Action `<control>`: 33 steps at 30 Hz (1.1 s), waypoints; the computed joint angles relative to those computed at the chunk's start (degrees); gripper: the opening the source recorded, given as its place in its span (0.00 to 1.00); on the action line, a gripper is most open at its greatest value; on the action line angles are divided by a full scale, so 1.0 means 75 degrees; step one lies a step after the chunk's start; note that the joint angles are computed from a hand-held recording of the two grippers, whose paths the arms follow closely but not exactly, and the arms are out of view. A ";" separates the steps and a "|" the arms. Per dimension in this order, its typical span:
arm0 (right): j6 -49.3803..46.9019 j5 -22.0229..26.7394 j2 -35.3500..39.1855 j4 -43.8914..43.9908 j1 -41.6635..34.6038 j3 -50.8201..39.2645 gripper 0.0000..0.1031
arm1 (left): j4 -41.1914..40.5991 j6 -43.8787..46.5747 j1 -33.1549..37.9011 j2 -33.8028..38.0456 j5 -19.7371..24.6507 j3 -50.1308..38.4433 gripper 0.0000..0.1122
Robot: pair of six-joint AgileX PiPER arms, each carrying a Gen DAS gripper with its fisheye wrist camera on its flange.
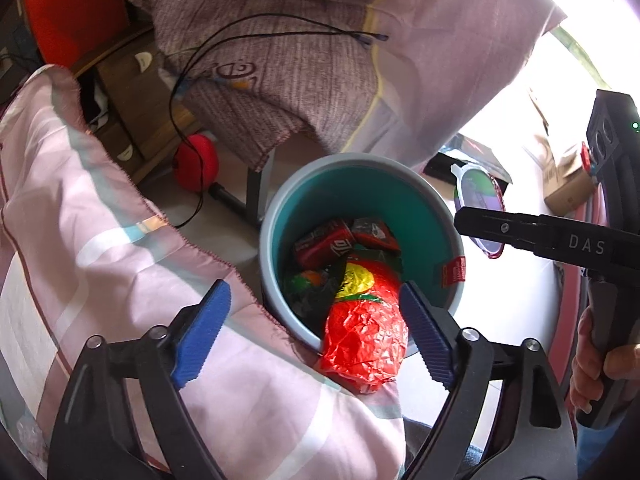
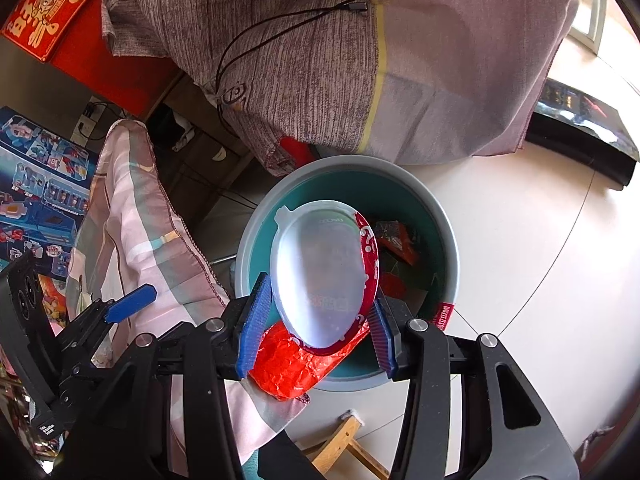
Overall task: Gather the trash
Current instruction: 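Carry lid and cup over the teal bucket and open both tools, then move both tools back over the table toward the remaining trash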
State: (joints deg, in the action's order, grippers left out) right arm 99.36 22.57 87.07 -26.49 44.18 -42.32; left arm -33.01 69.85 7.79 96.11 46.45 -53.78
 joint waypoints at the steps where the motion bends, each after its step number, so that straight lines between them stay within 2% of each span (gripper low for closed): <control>1: -0.0138 -0.0024 0.0047 0.0105 -0.0011 -0.0053 0.49 | 0.0017 -0.0015 0.0026 -0.0005 0.0030 -0.0015 0.80; 3: -0.0222 0.0060 0.0117 0.0170 0.0018 -0.0186 0.69 | 0.0028 -0.0009 0.0155 -0.0020 0.0140 -0.0052 0.82; 5: -0.0181 0.0165 0.0157 0.0145 0.0078 -0.0311 0.73 | 0.0010 0.0001 0.0266 -0.0056 0.0198 -0.0061 0.83; 14: -0.0154 0.0711 0.0360 0.0397 0.0374 -0.0748 0.79 | -0.0023 0.0255 0.0807 -0.0138 0.0537 -0.0079 0.84; 20: 0.0148 0.1042 0.0529 0.0394 0.0681 -0.1058 0.79 | -0.0051 0.0583 0.1235 -0.0217 0.0784 -0.0098 0.84; 33: 0.0203 0.2300 0.1247 0.0442 0.1457 -0.2655 0.80 | -0.0157 0.1257 0.2791 0.0036 0.1772 -0.0667 0.85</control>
State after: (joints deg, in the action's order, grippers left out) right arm 100.88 39.82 96.42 -23.17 55.11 -62.23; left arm -34.19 79.28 28.72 96.38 59.74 -58.78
